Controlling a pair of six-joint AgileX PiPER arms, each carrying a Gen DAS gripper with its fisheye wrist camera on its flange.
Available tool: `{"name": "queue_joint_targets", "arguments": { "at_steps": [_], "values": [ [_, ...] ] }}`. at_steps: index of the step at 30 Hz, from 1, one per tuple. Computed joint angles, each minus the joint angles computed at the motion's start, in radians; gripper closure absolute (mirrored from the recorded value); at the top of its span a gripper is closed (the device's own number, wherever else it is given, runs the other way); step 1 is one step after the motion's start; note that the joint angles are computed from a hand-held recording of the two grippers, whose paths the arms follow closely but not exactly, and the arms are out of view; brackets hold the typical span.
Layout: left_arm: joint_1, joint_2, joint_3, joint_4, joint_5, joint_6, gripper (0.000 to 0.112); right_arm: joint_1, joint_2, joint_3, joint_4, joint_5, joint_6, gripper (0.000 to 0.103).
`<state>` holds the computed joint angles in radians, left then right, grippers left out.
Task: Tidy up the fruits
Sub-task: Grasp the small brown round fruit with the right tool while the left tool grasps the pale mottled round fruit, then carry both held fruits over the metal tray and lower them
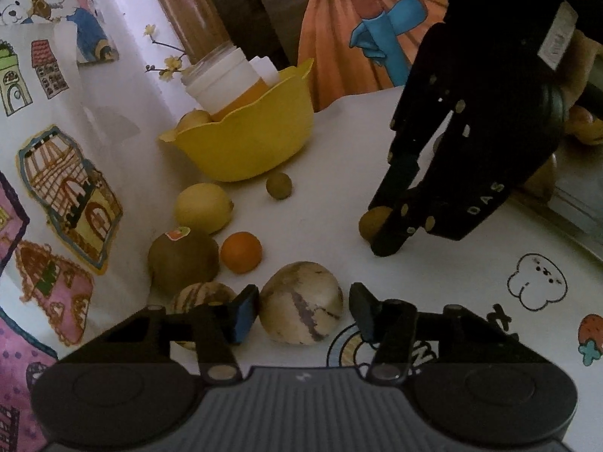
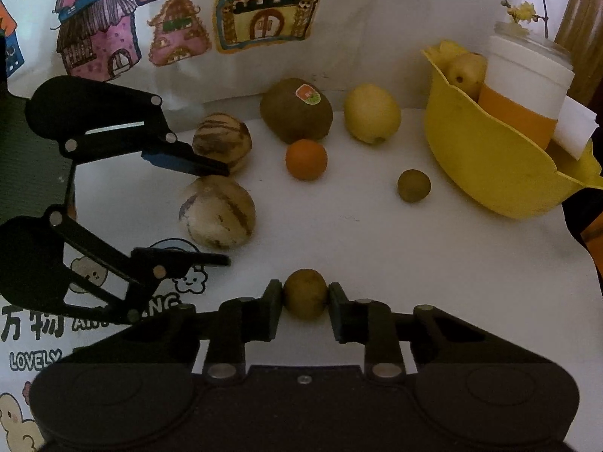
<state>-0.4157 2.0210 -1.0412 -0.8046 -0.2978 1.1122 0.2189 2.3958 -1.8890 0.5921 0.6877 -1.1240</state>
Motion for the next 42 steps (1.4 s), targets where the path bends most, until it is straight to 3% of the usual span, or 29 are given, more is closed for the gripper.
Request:
{"name": "queue_joint_targets", "arguments": {
  "at_steps": [3, 10, 15, 19, 25, 30, 36, 42],
  "values": [
    [-0.012, 0.005, 0.002, -0.028, -0.025, 0.035, 0.06, 0.004, -0.009, 0.019, 0.001, -0.018, -0.001, 0.075],
    [-0.024, -0.008, 0.031, 0.012, -0.043, -0.045, 0.062, 0.015, -0.033, 0.052, -0.021, -0.055, 0.001, 0.075],
    [-0.052, -0.047, 0.056, -0.097, -0.032, -0.036, 0.063, 0.008, -0.088, 0.126, 0.006, -0.094, -0.025, 0.076],
    [-0.06, -0.107, 0.093, -0.046, 0.012, -0.186, 0.063, -0.006, -0.17, 0.238, 0.075, -0.133, -0.096, 0.076],
    [-0.097, -0.19, 0.149, -0.061, 0.032, -0.3, 0.063, -0.046, -0.32, 0.433, 0.217, -0.188, -0.211, 0.076],
    [-0.141, -0.26, 0.198, -0.071, 0.03, -0.393, 0.063, -0.108, -0.464, 0.626, 0.422, -0.199, -0.398, 0.076],
    [-0.231, -0.324, 0.231, -0.142, -0.015, -0.439, 0.063, -0.212, -0.623, 0.838, 0.626, -0.157, -0.597, 0.076],
    [-0.345, -0.339, 0.233, -0.254, -0.048, -0.436, 0.063, -0.359, -0.74, 1.009, 0.735, -0.094, -0.737, 0.076]
  ]
}}
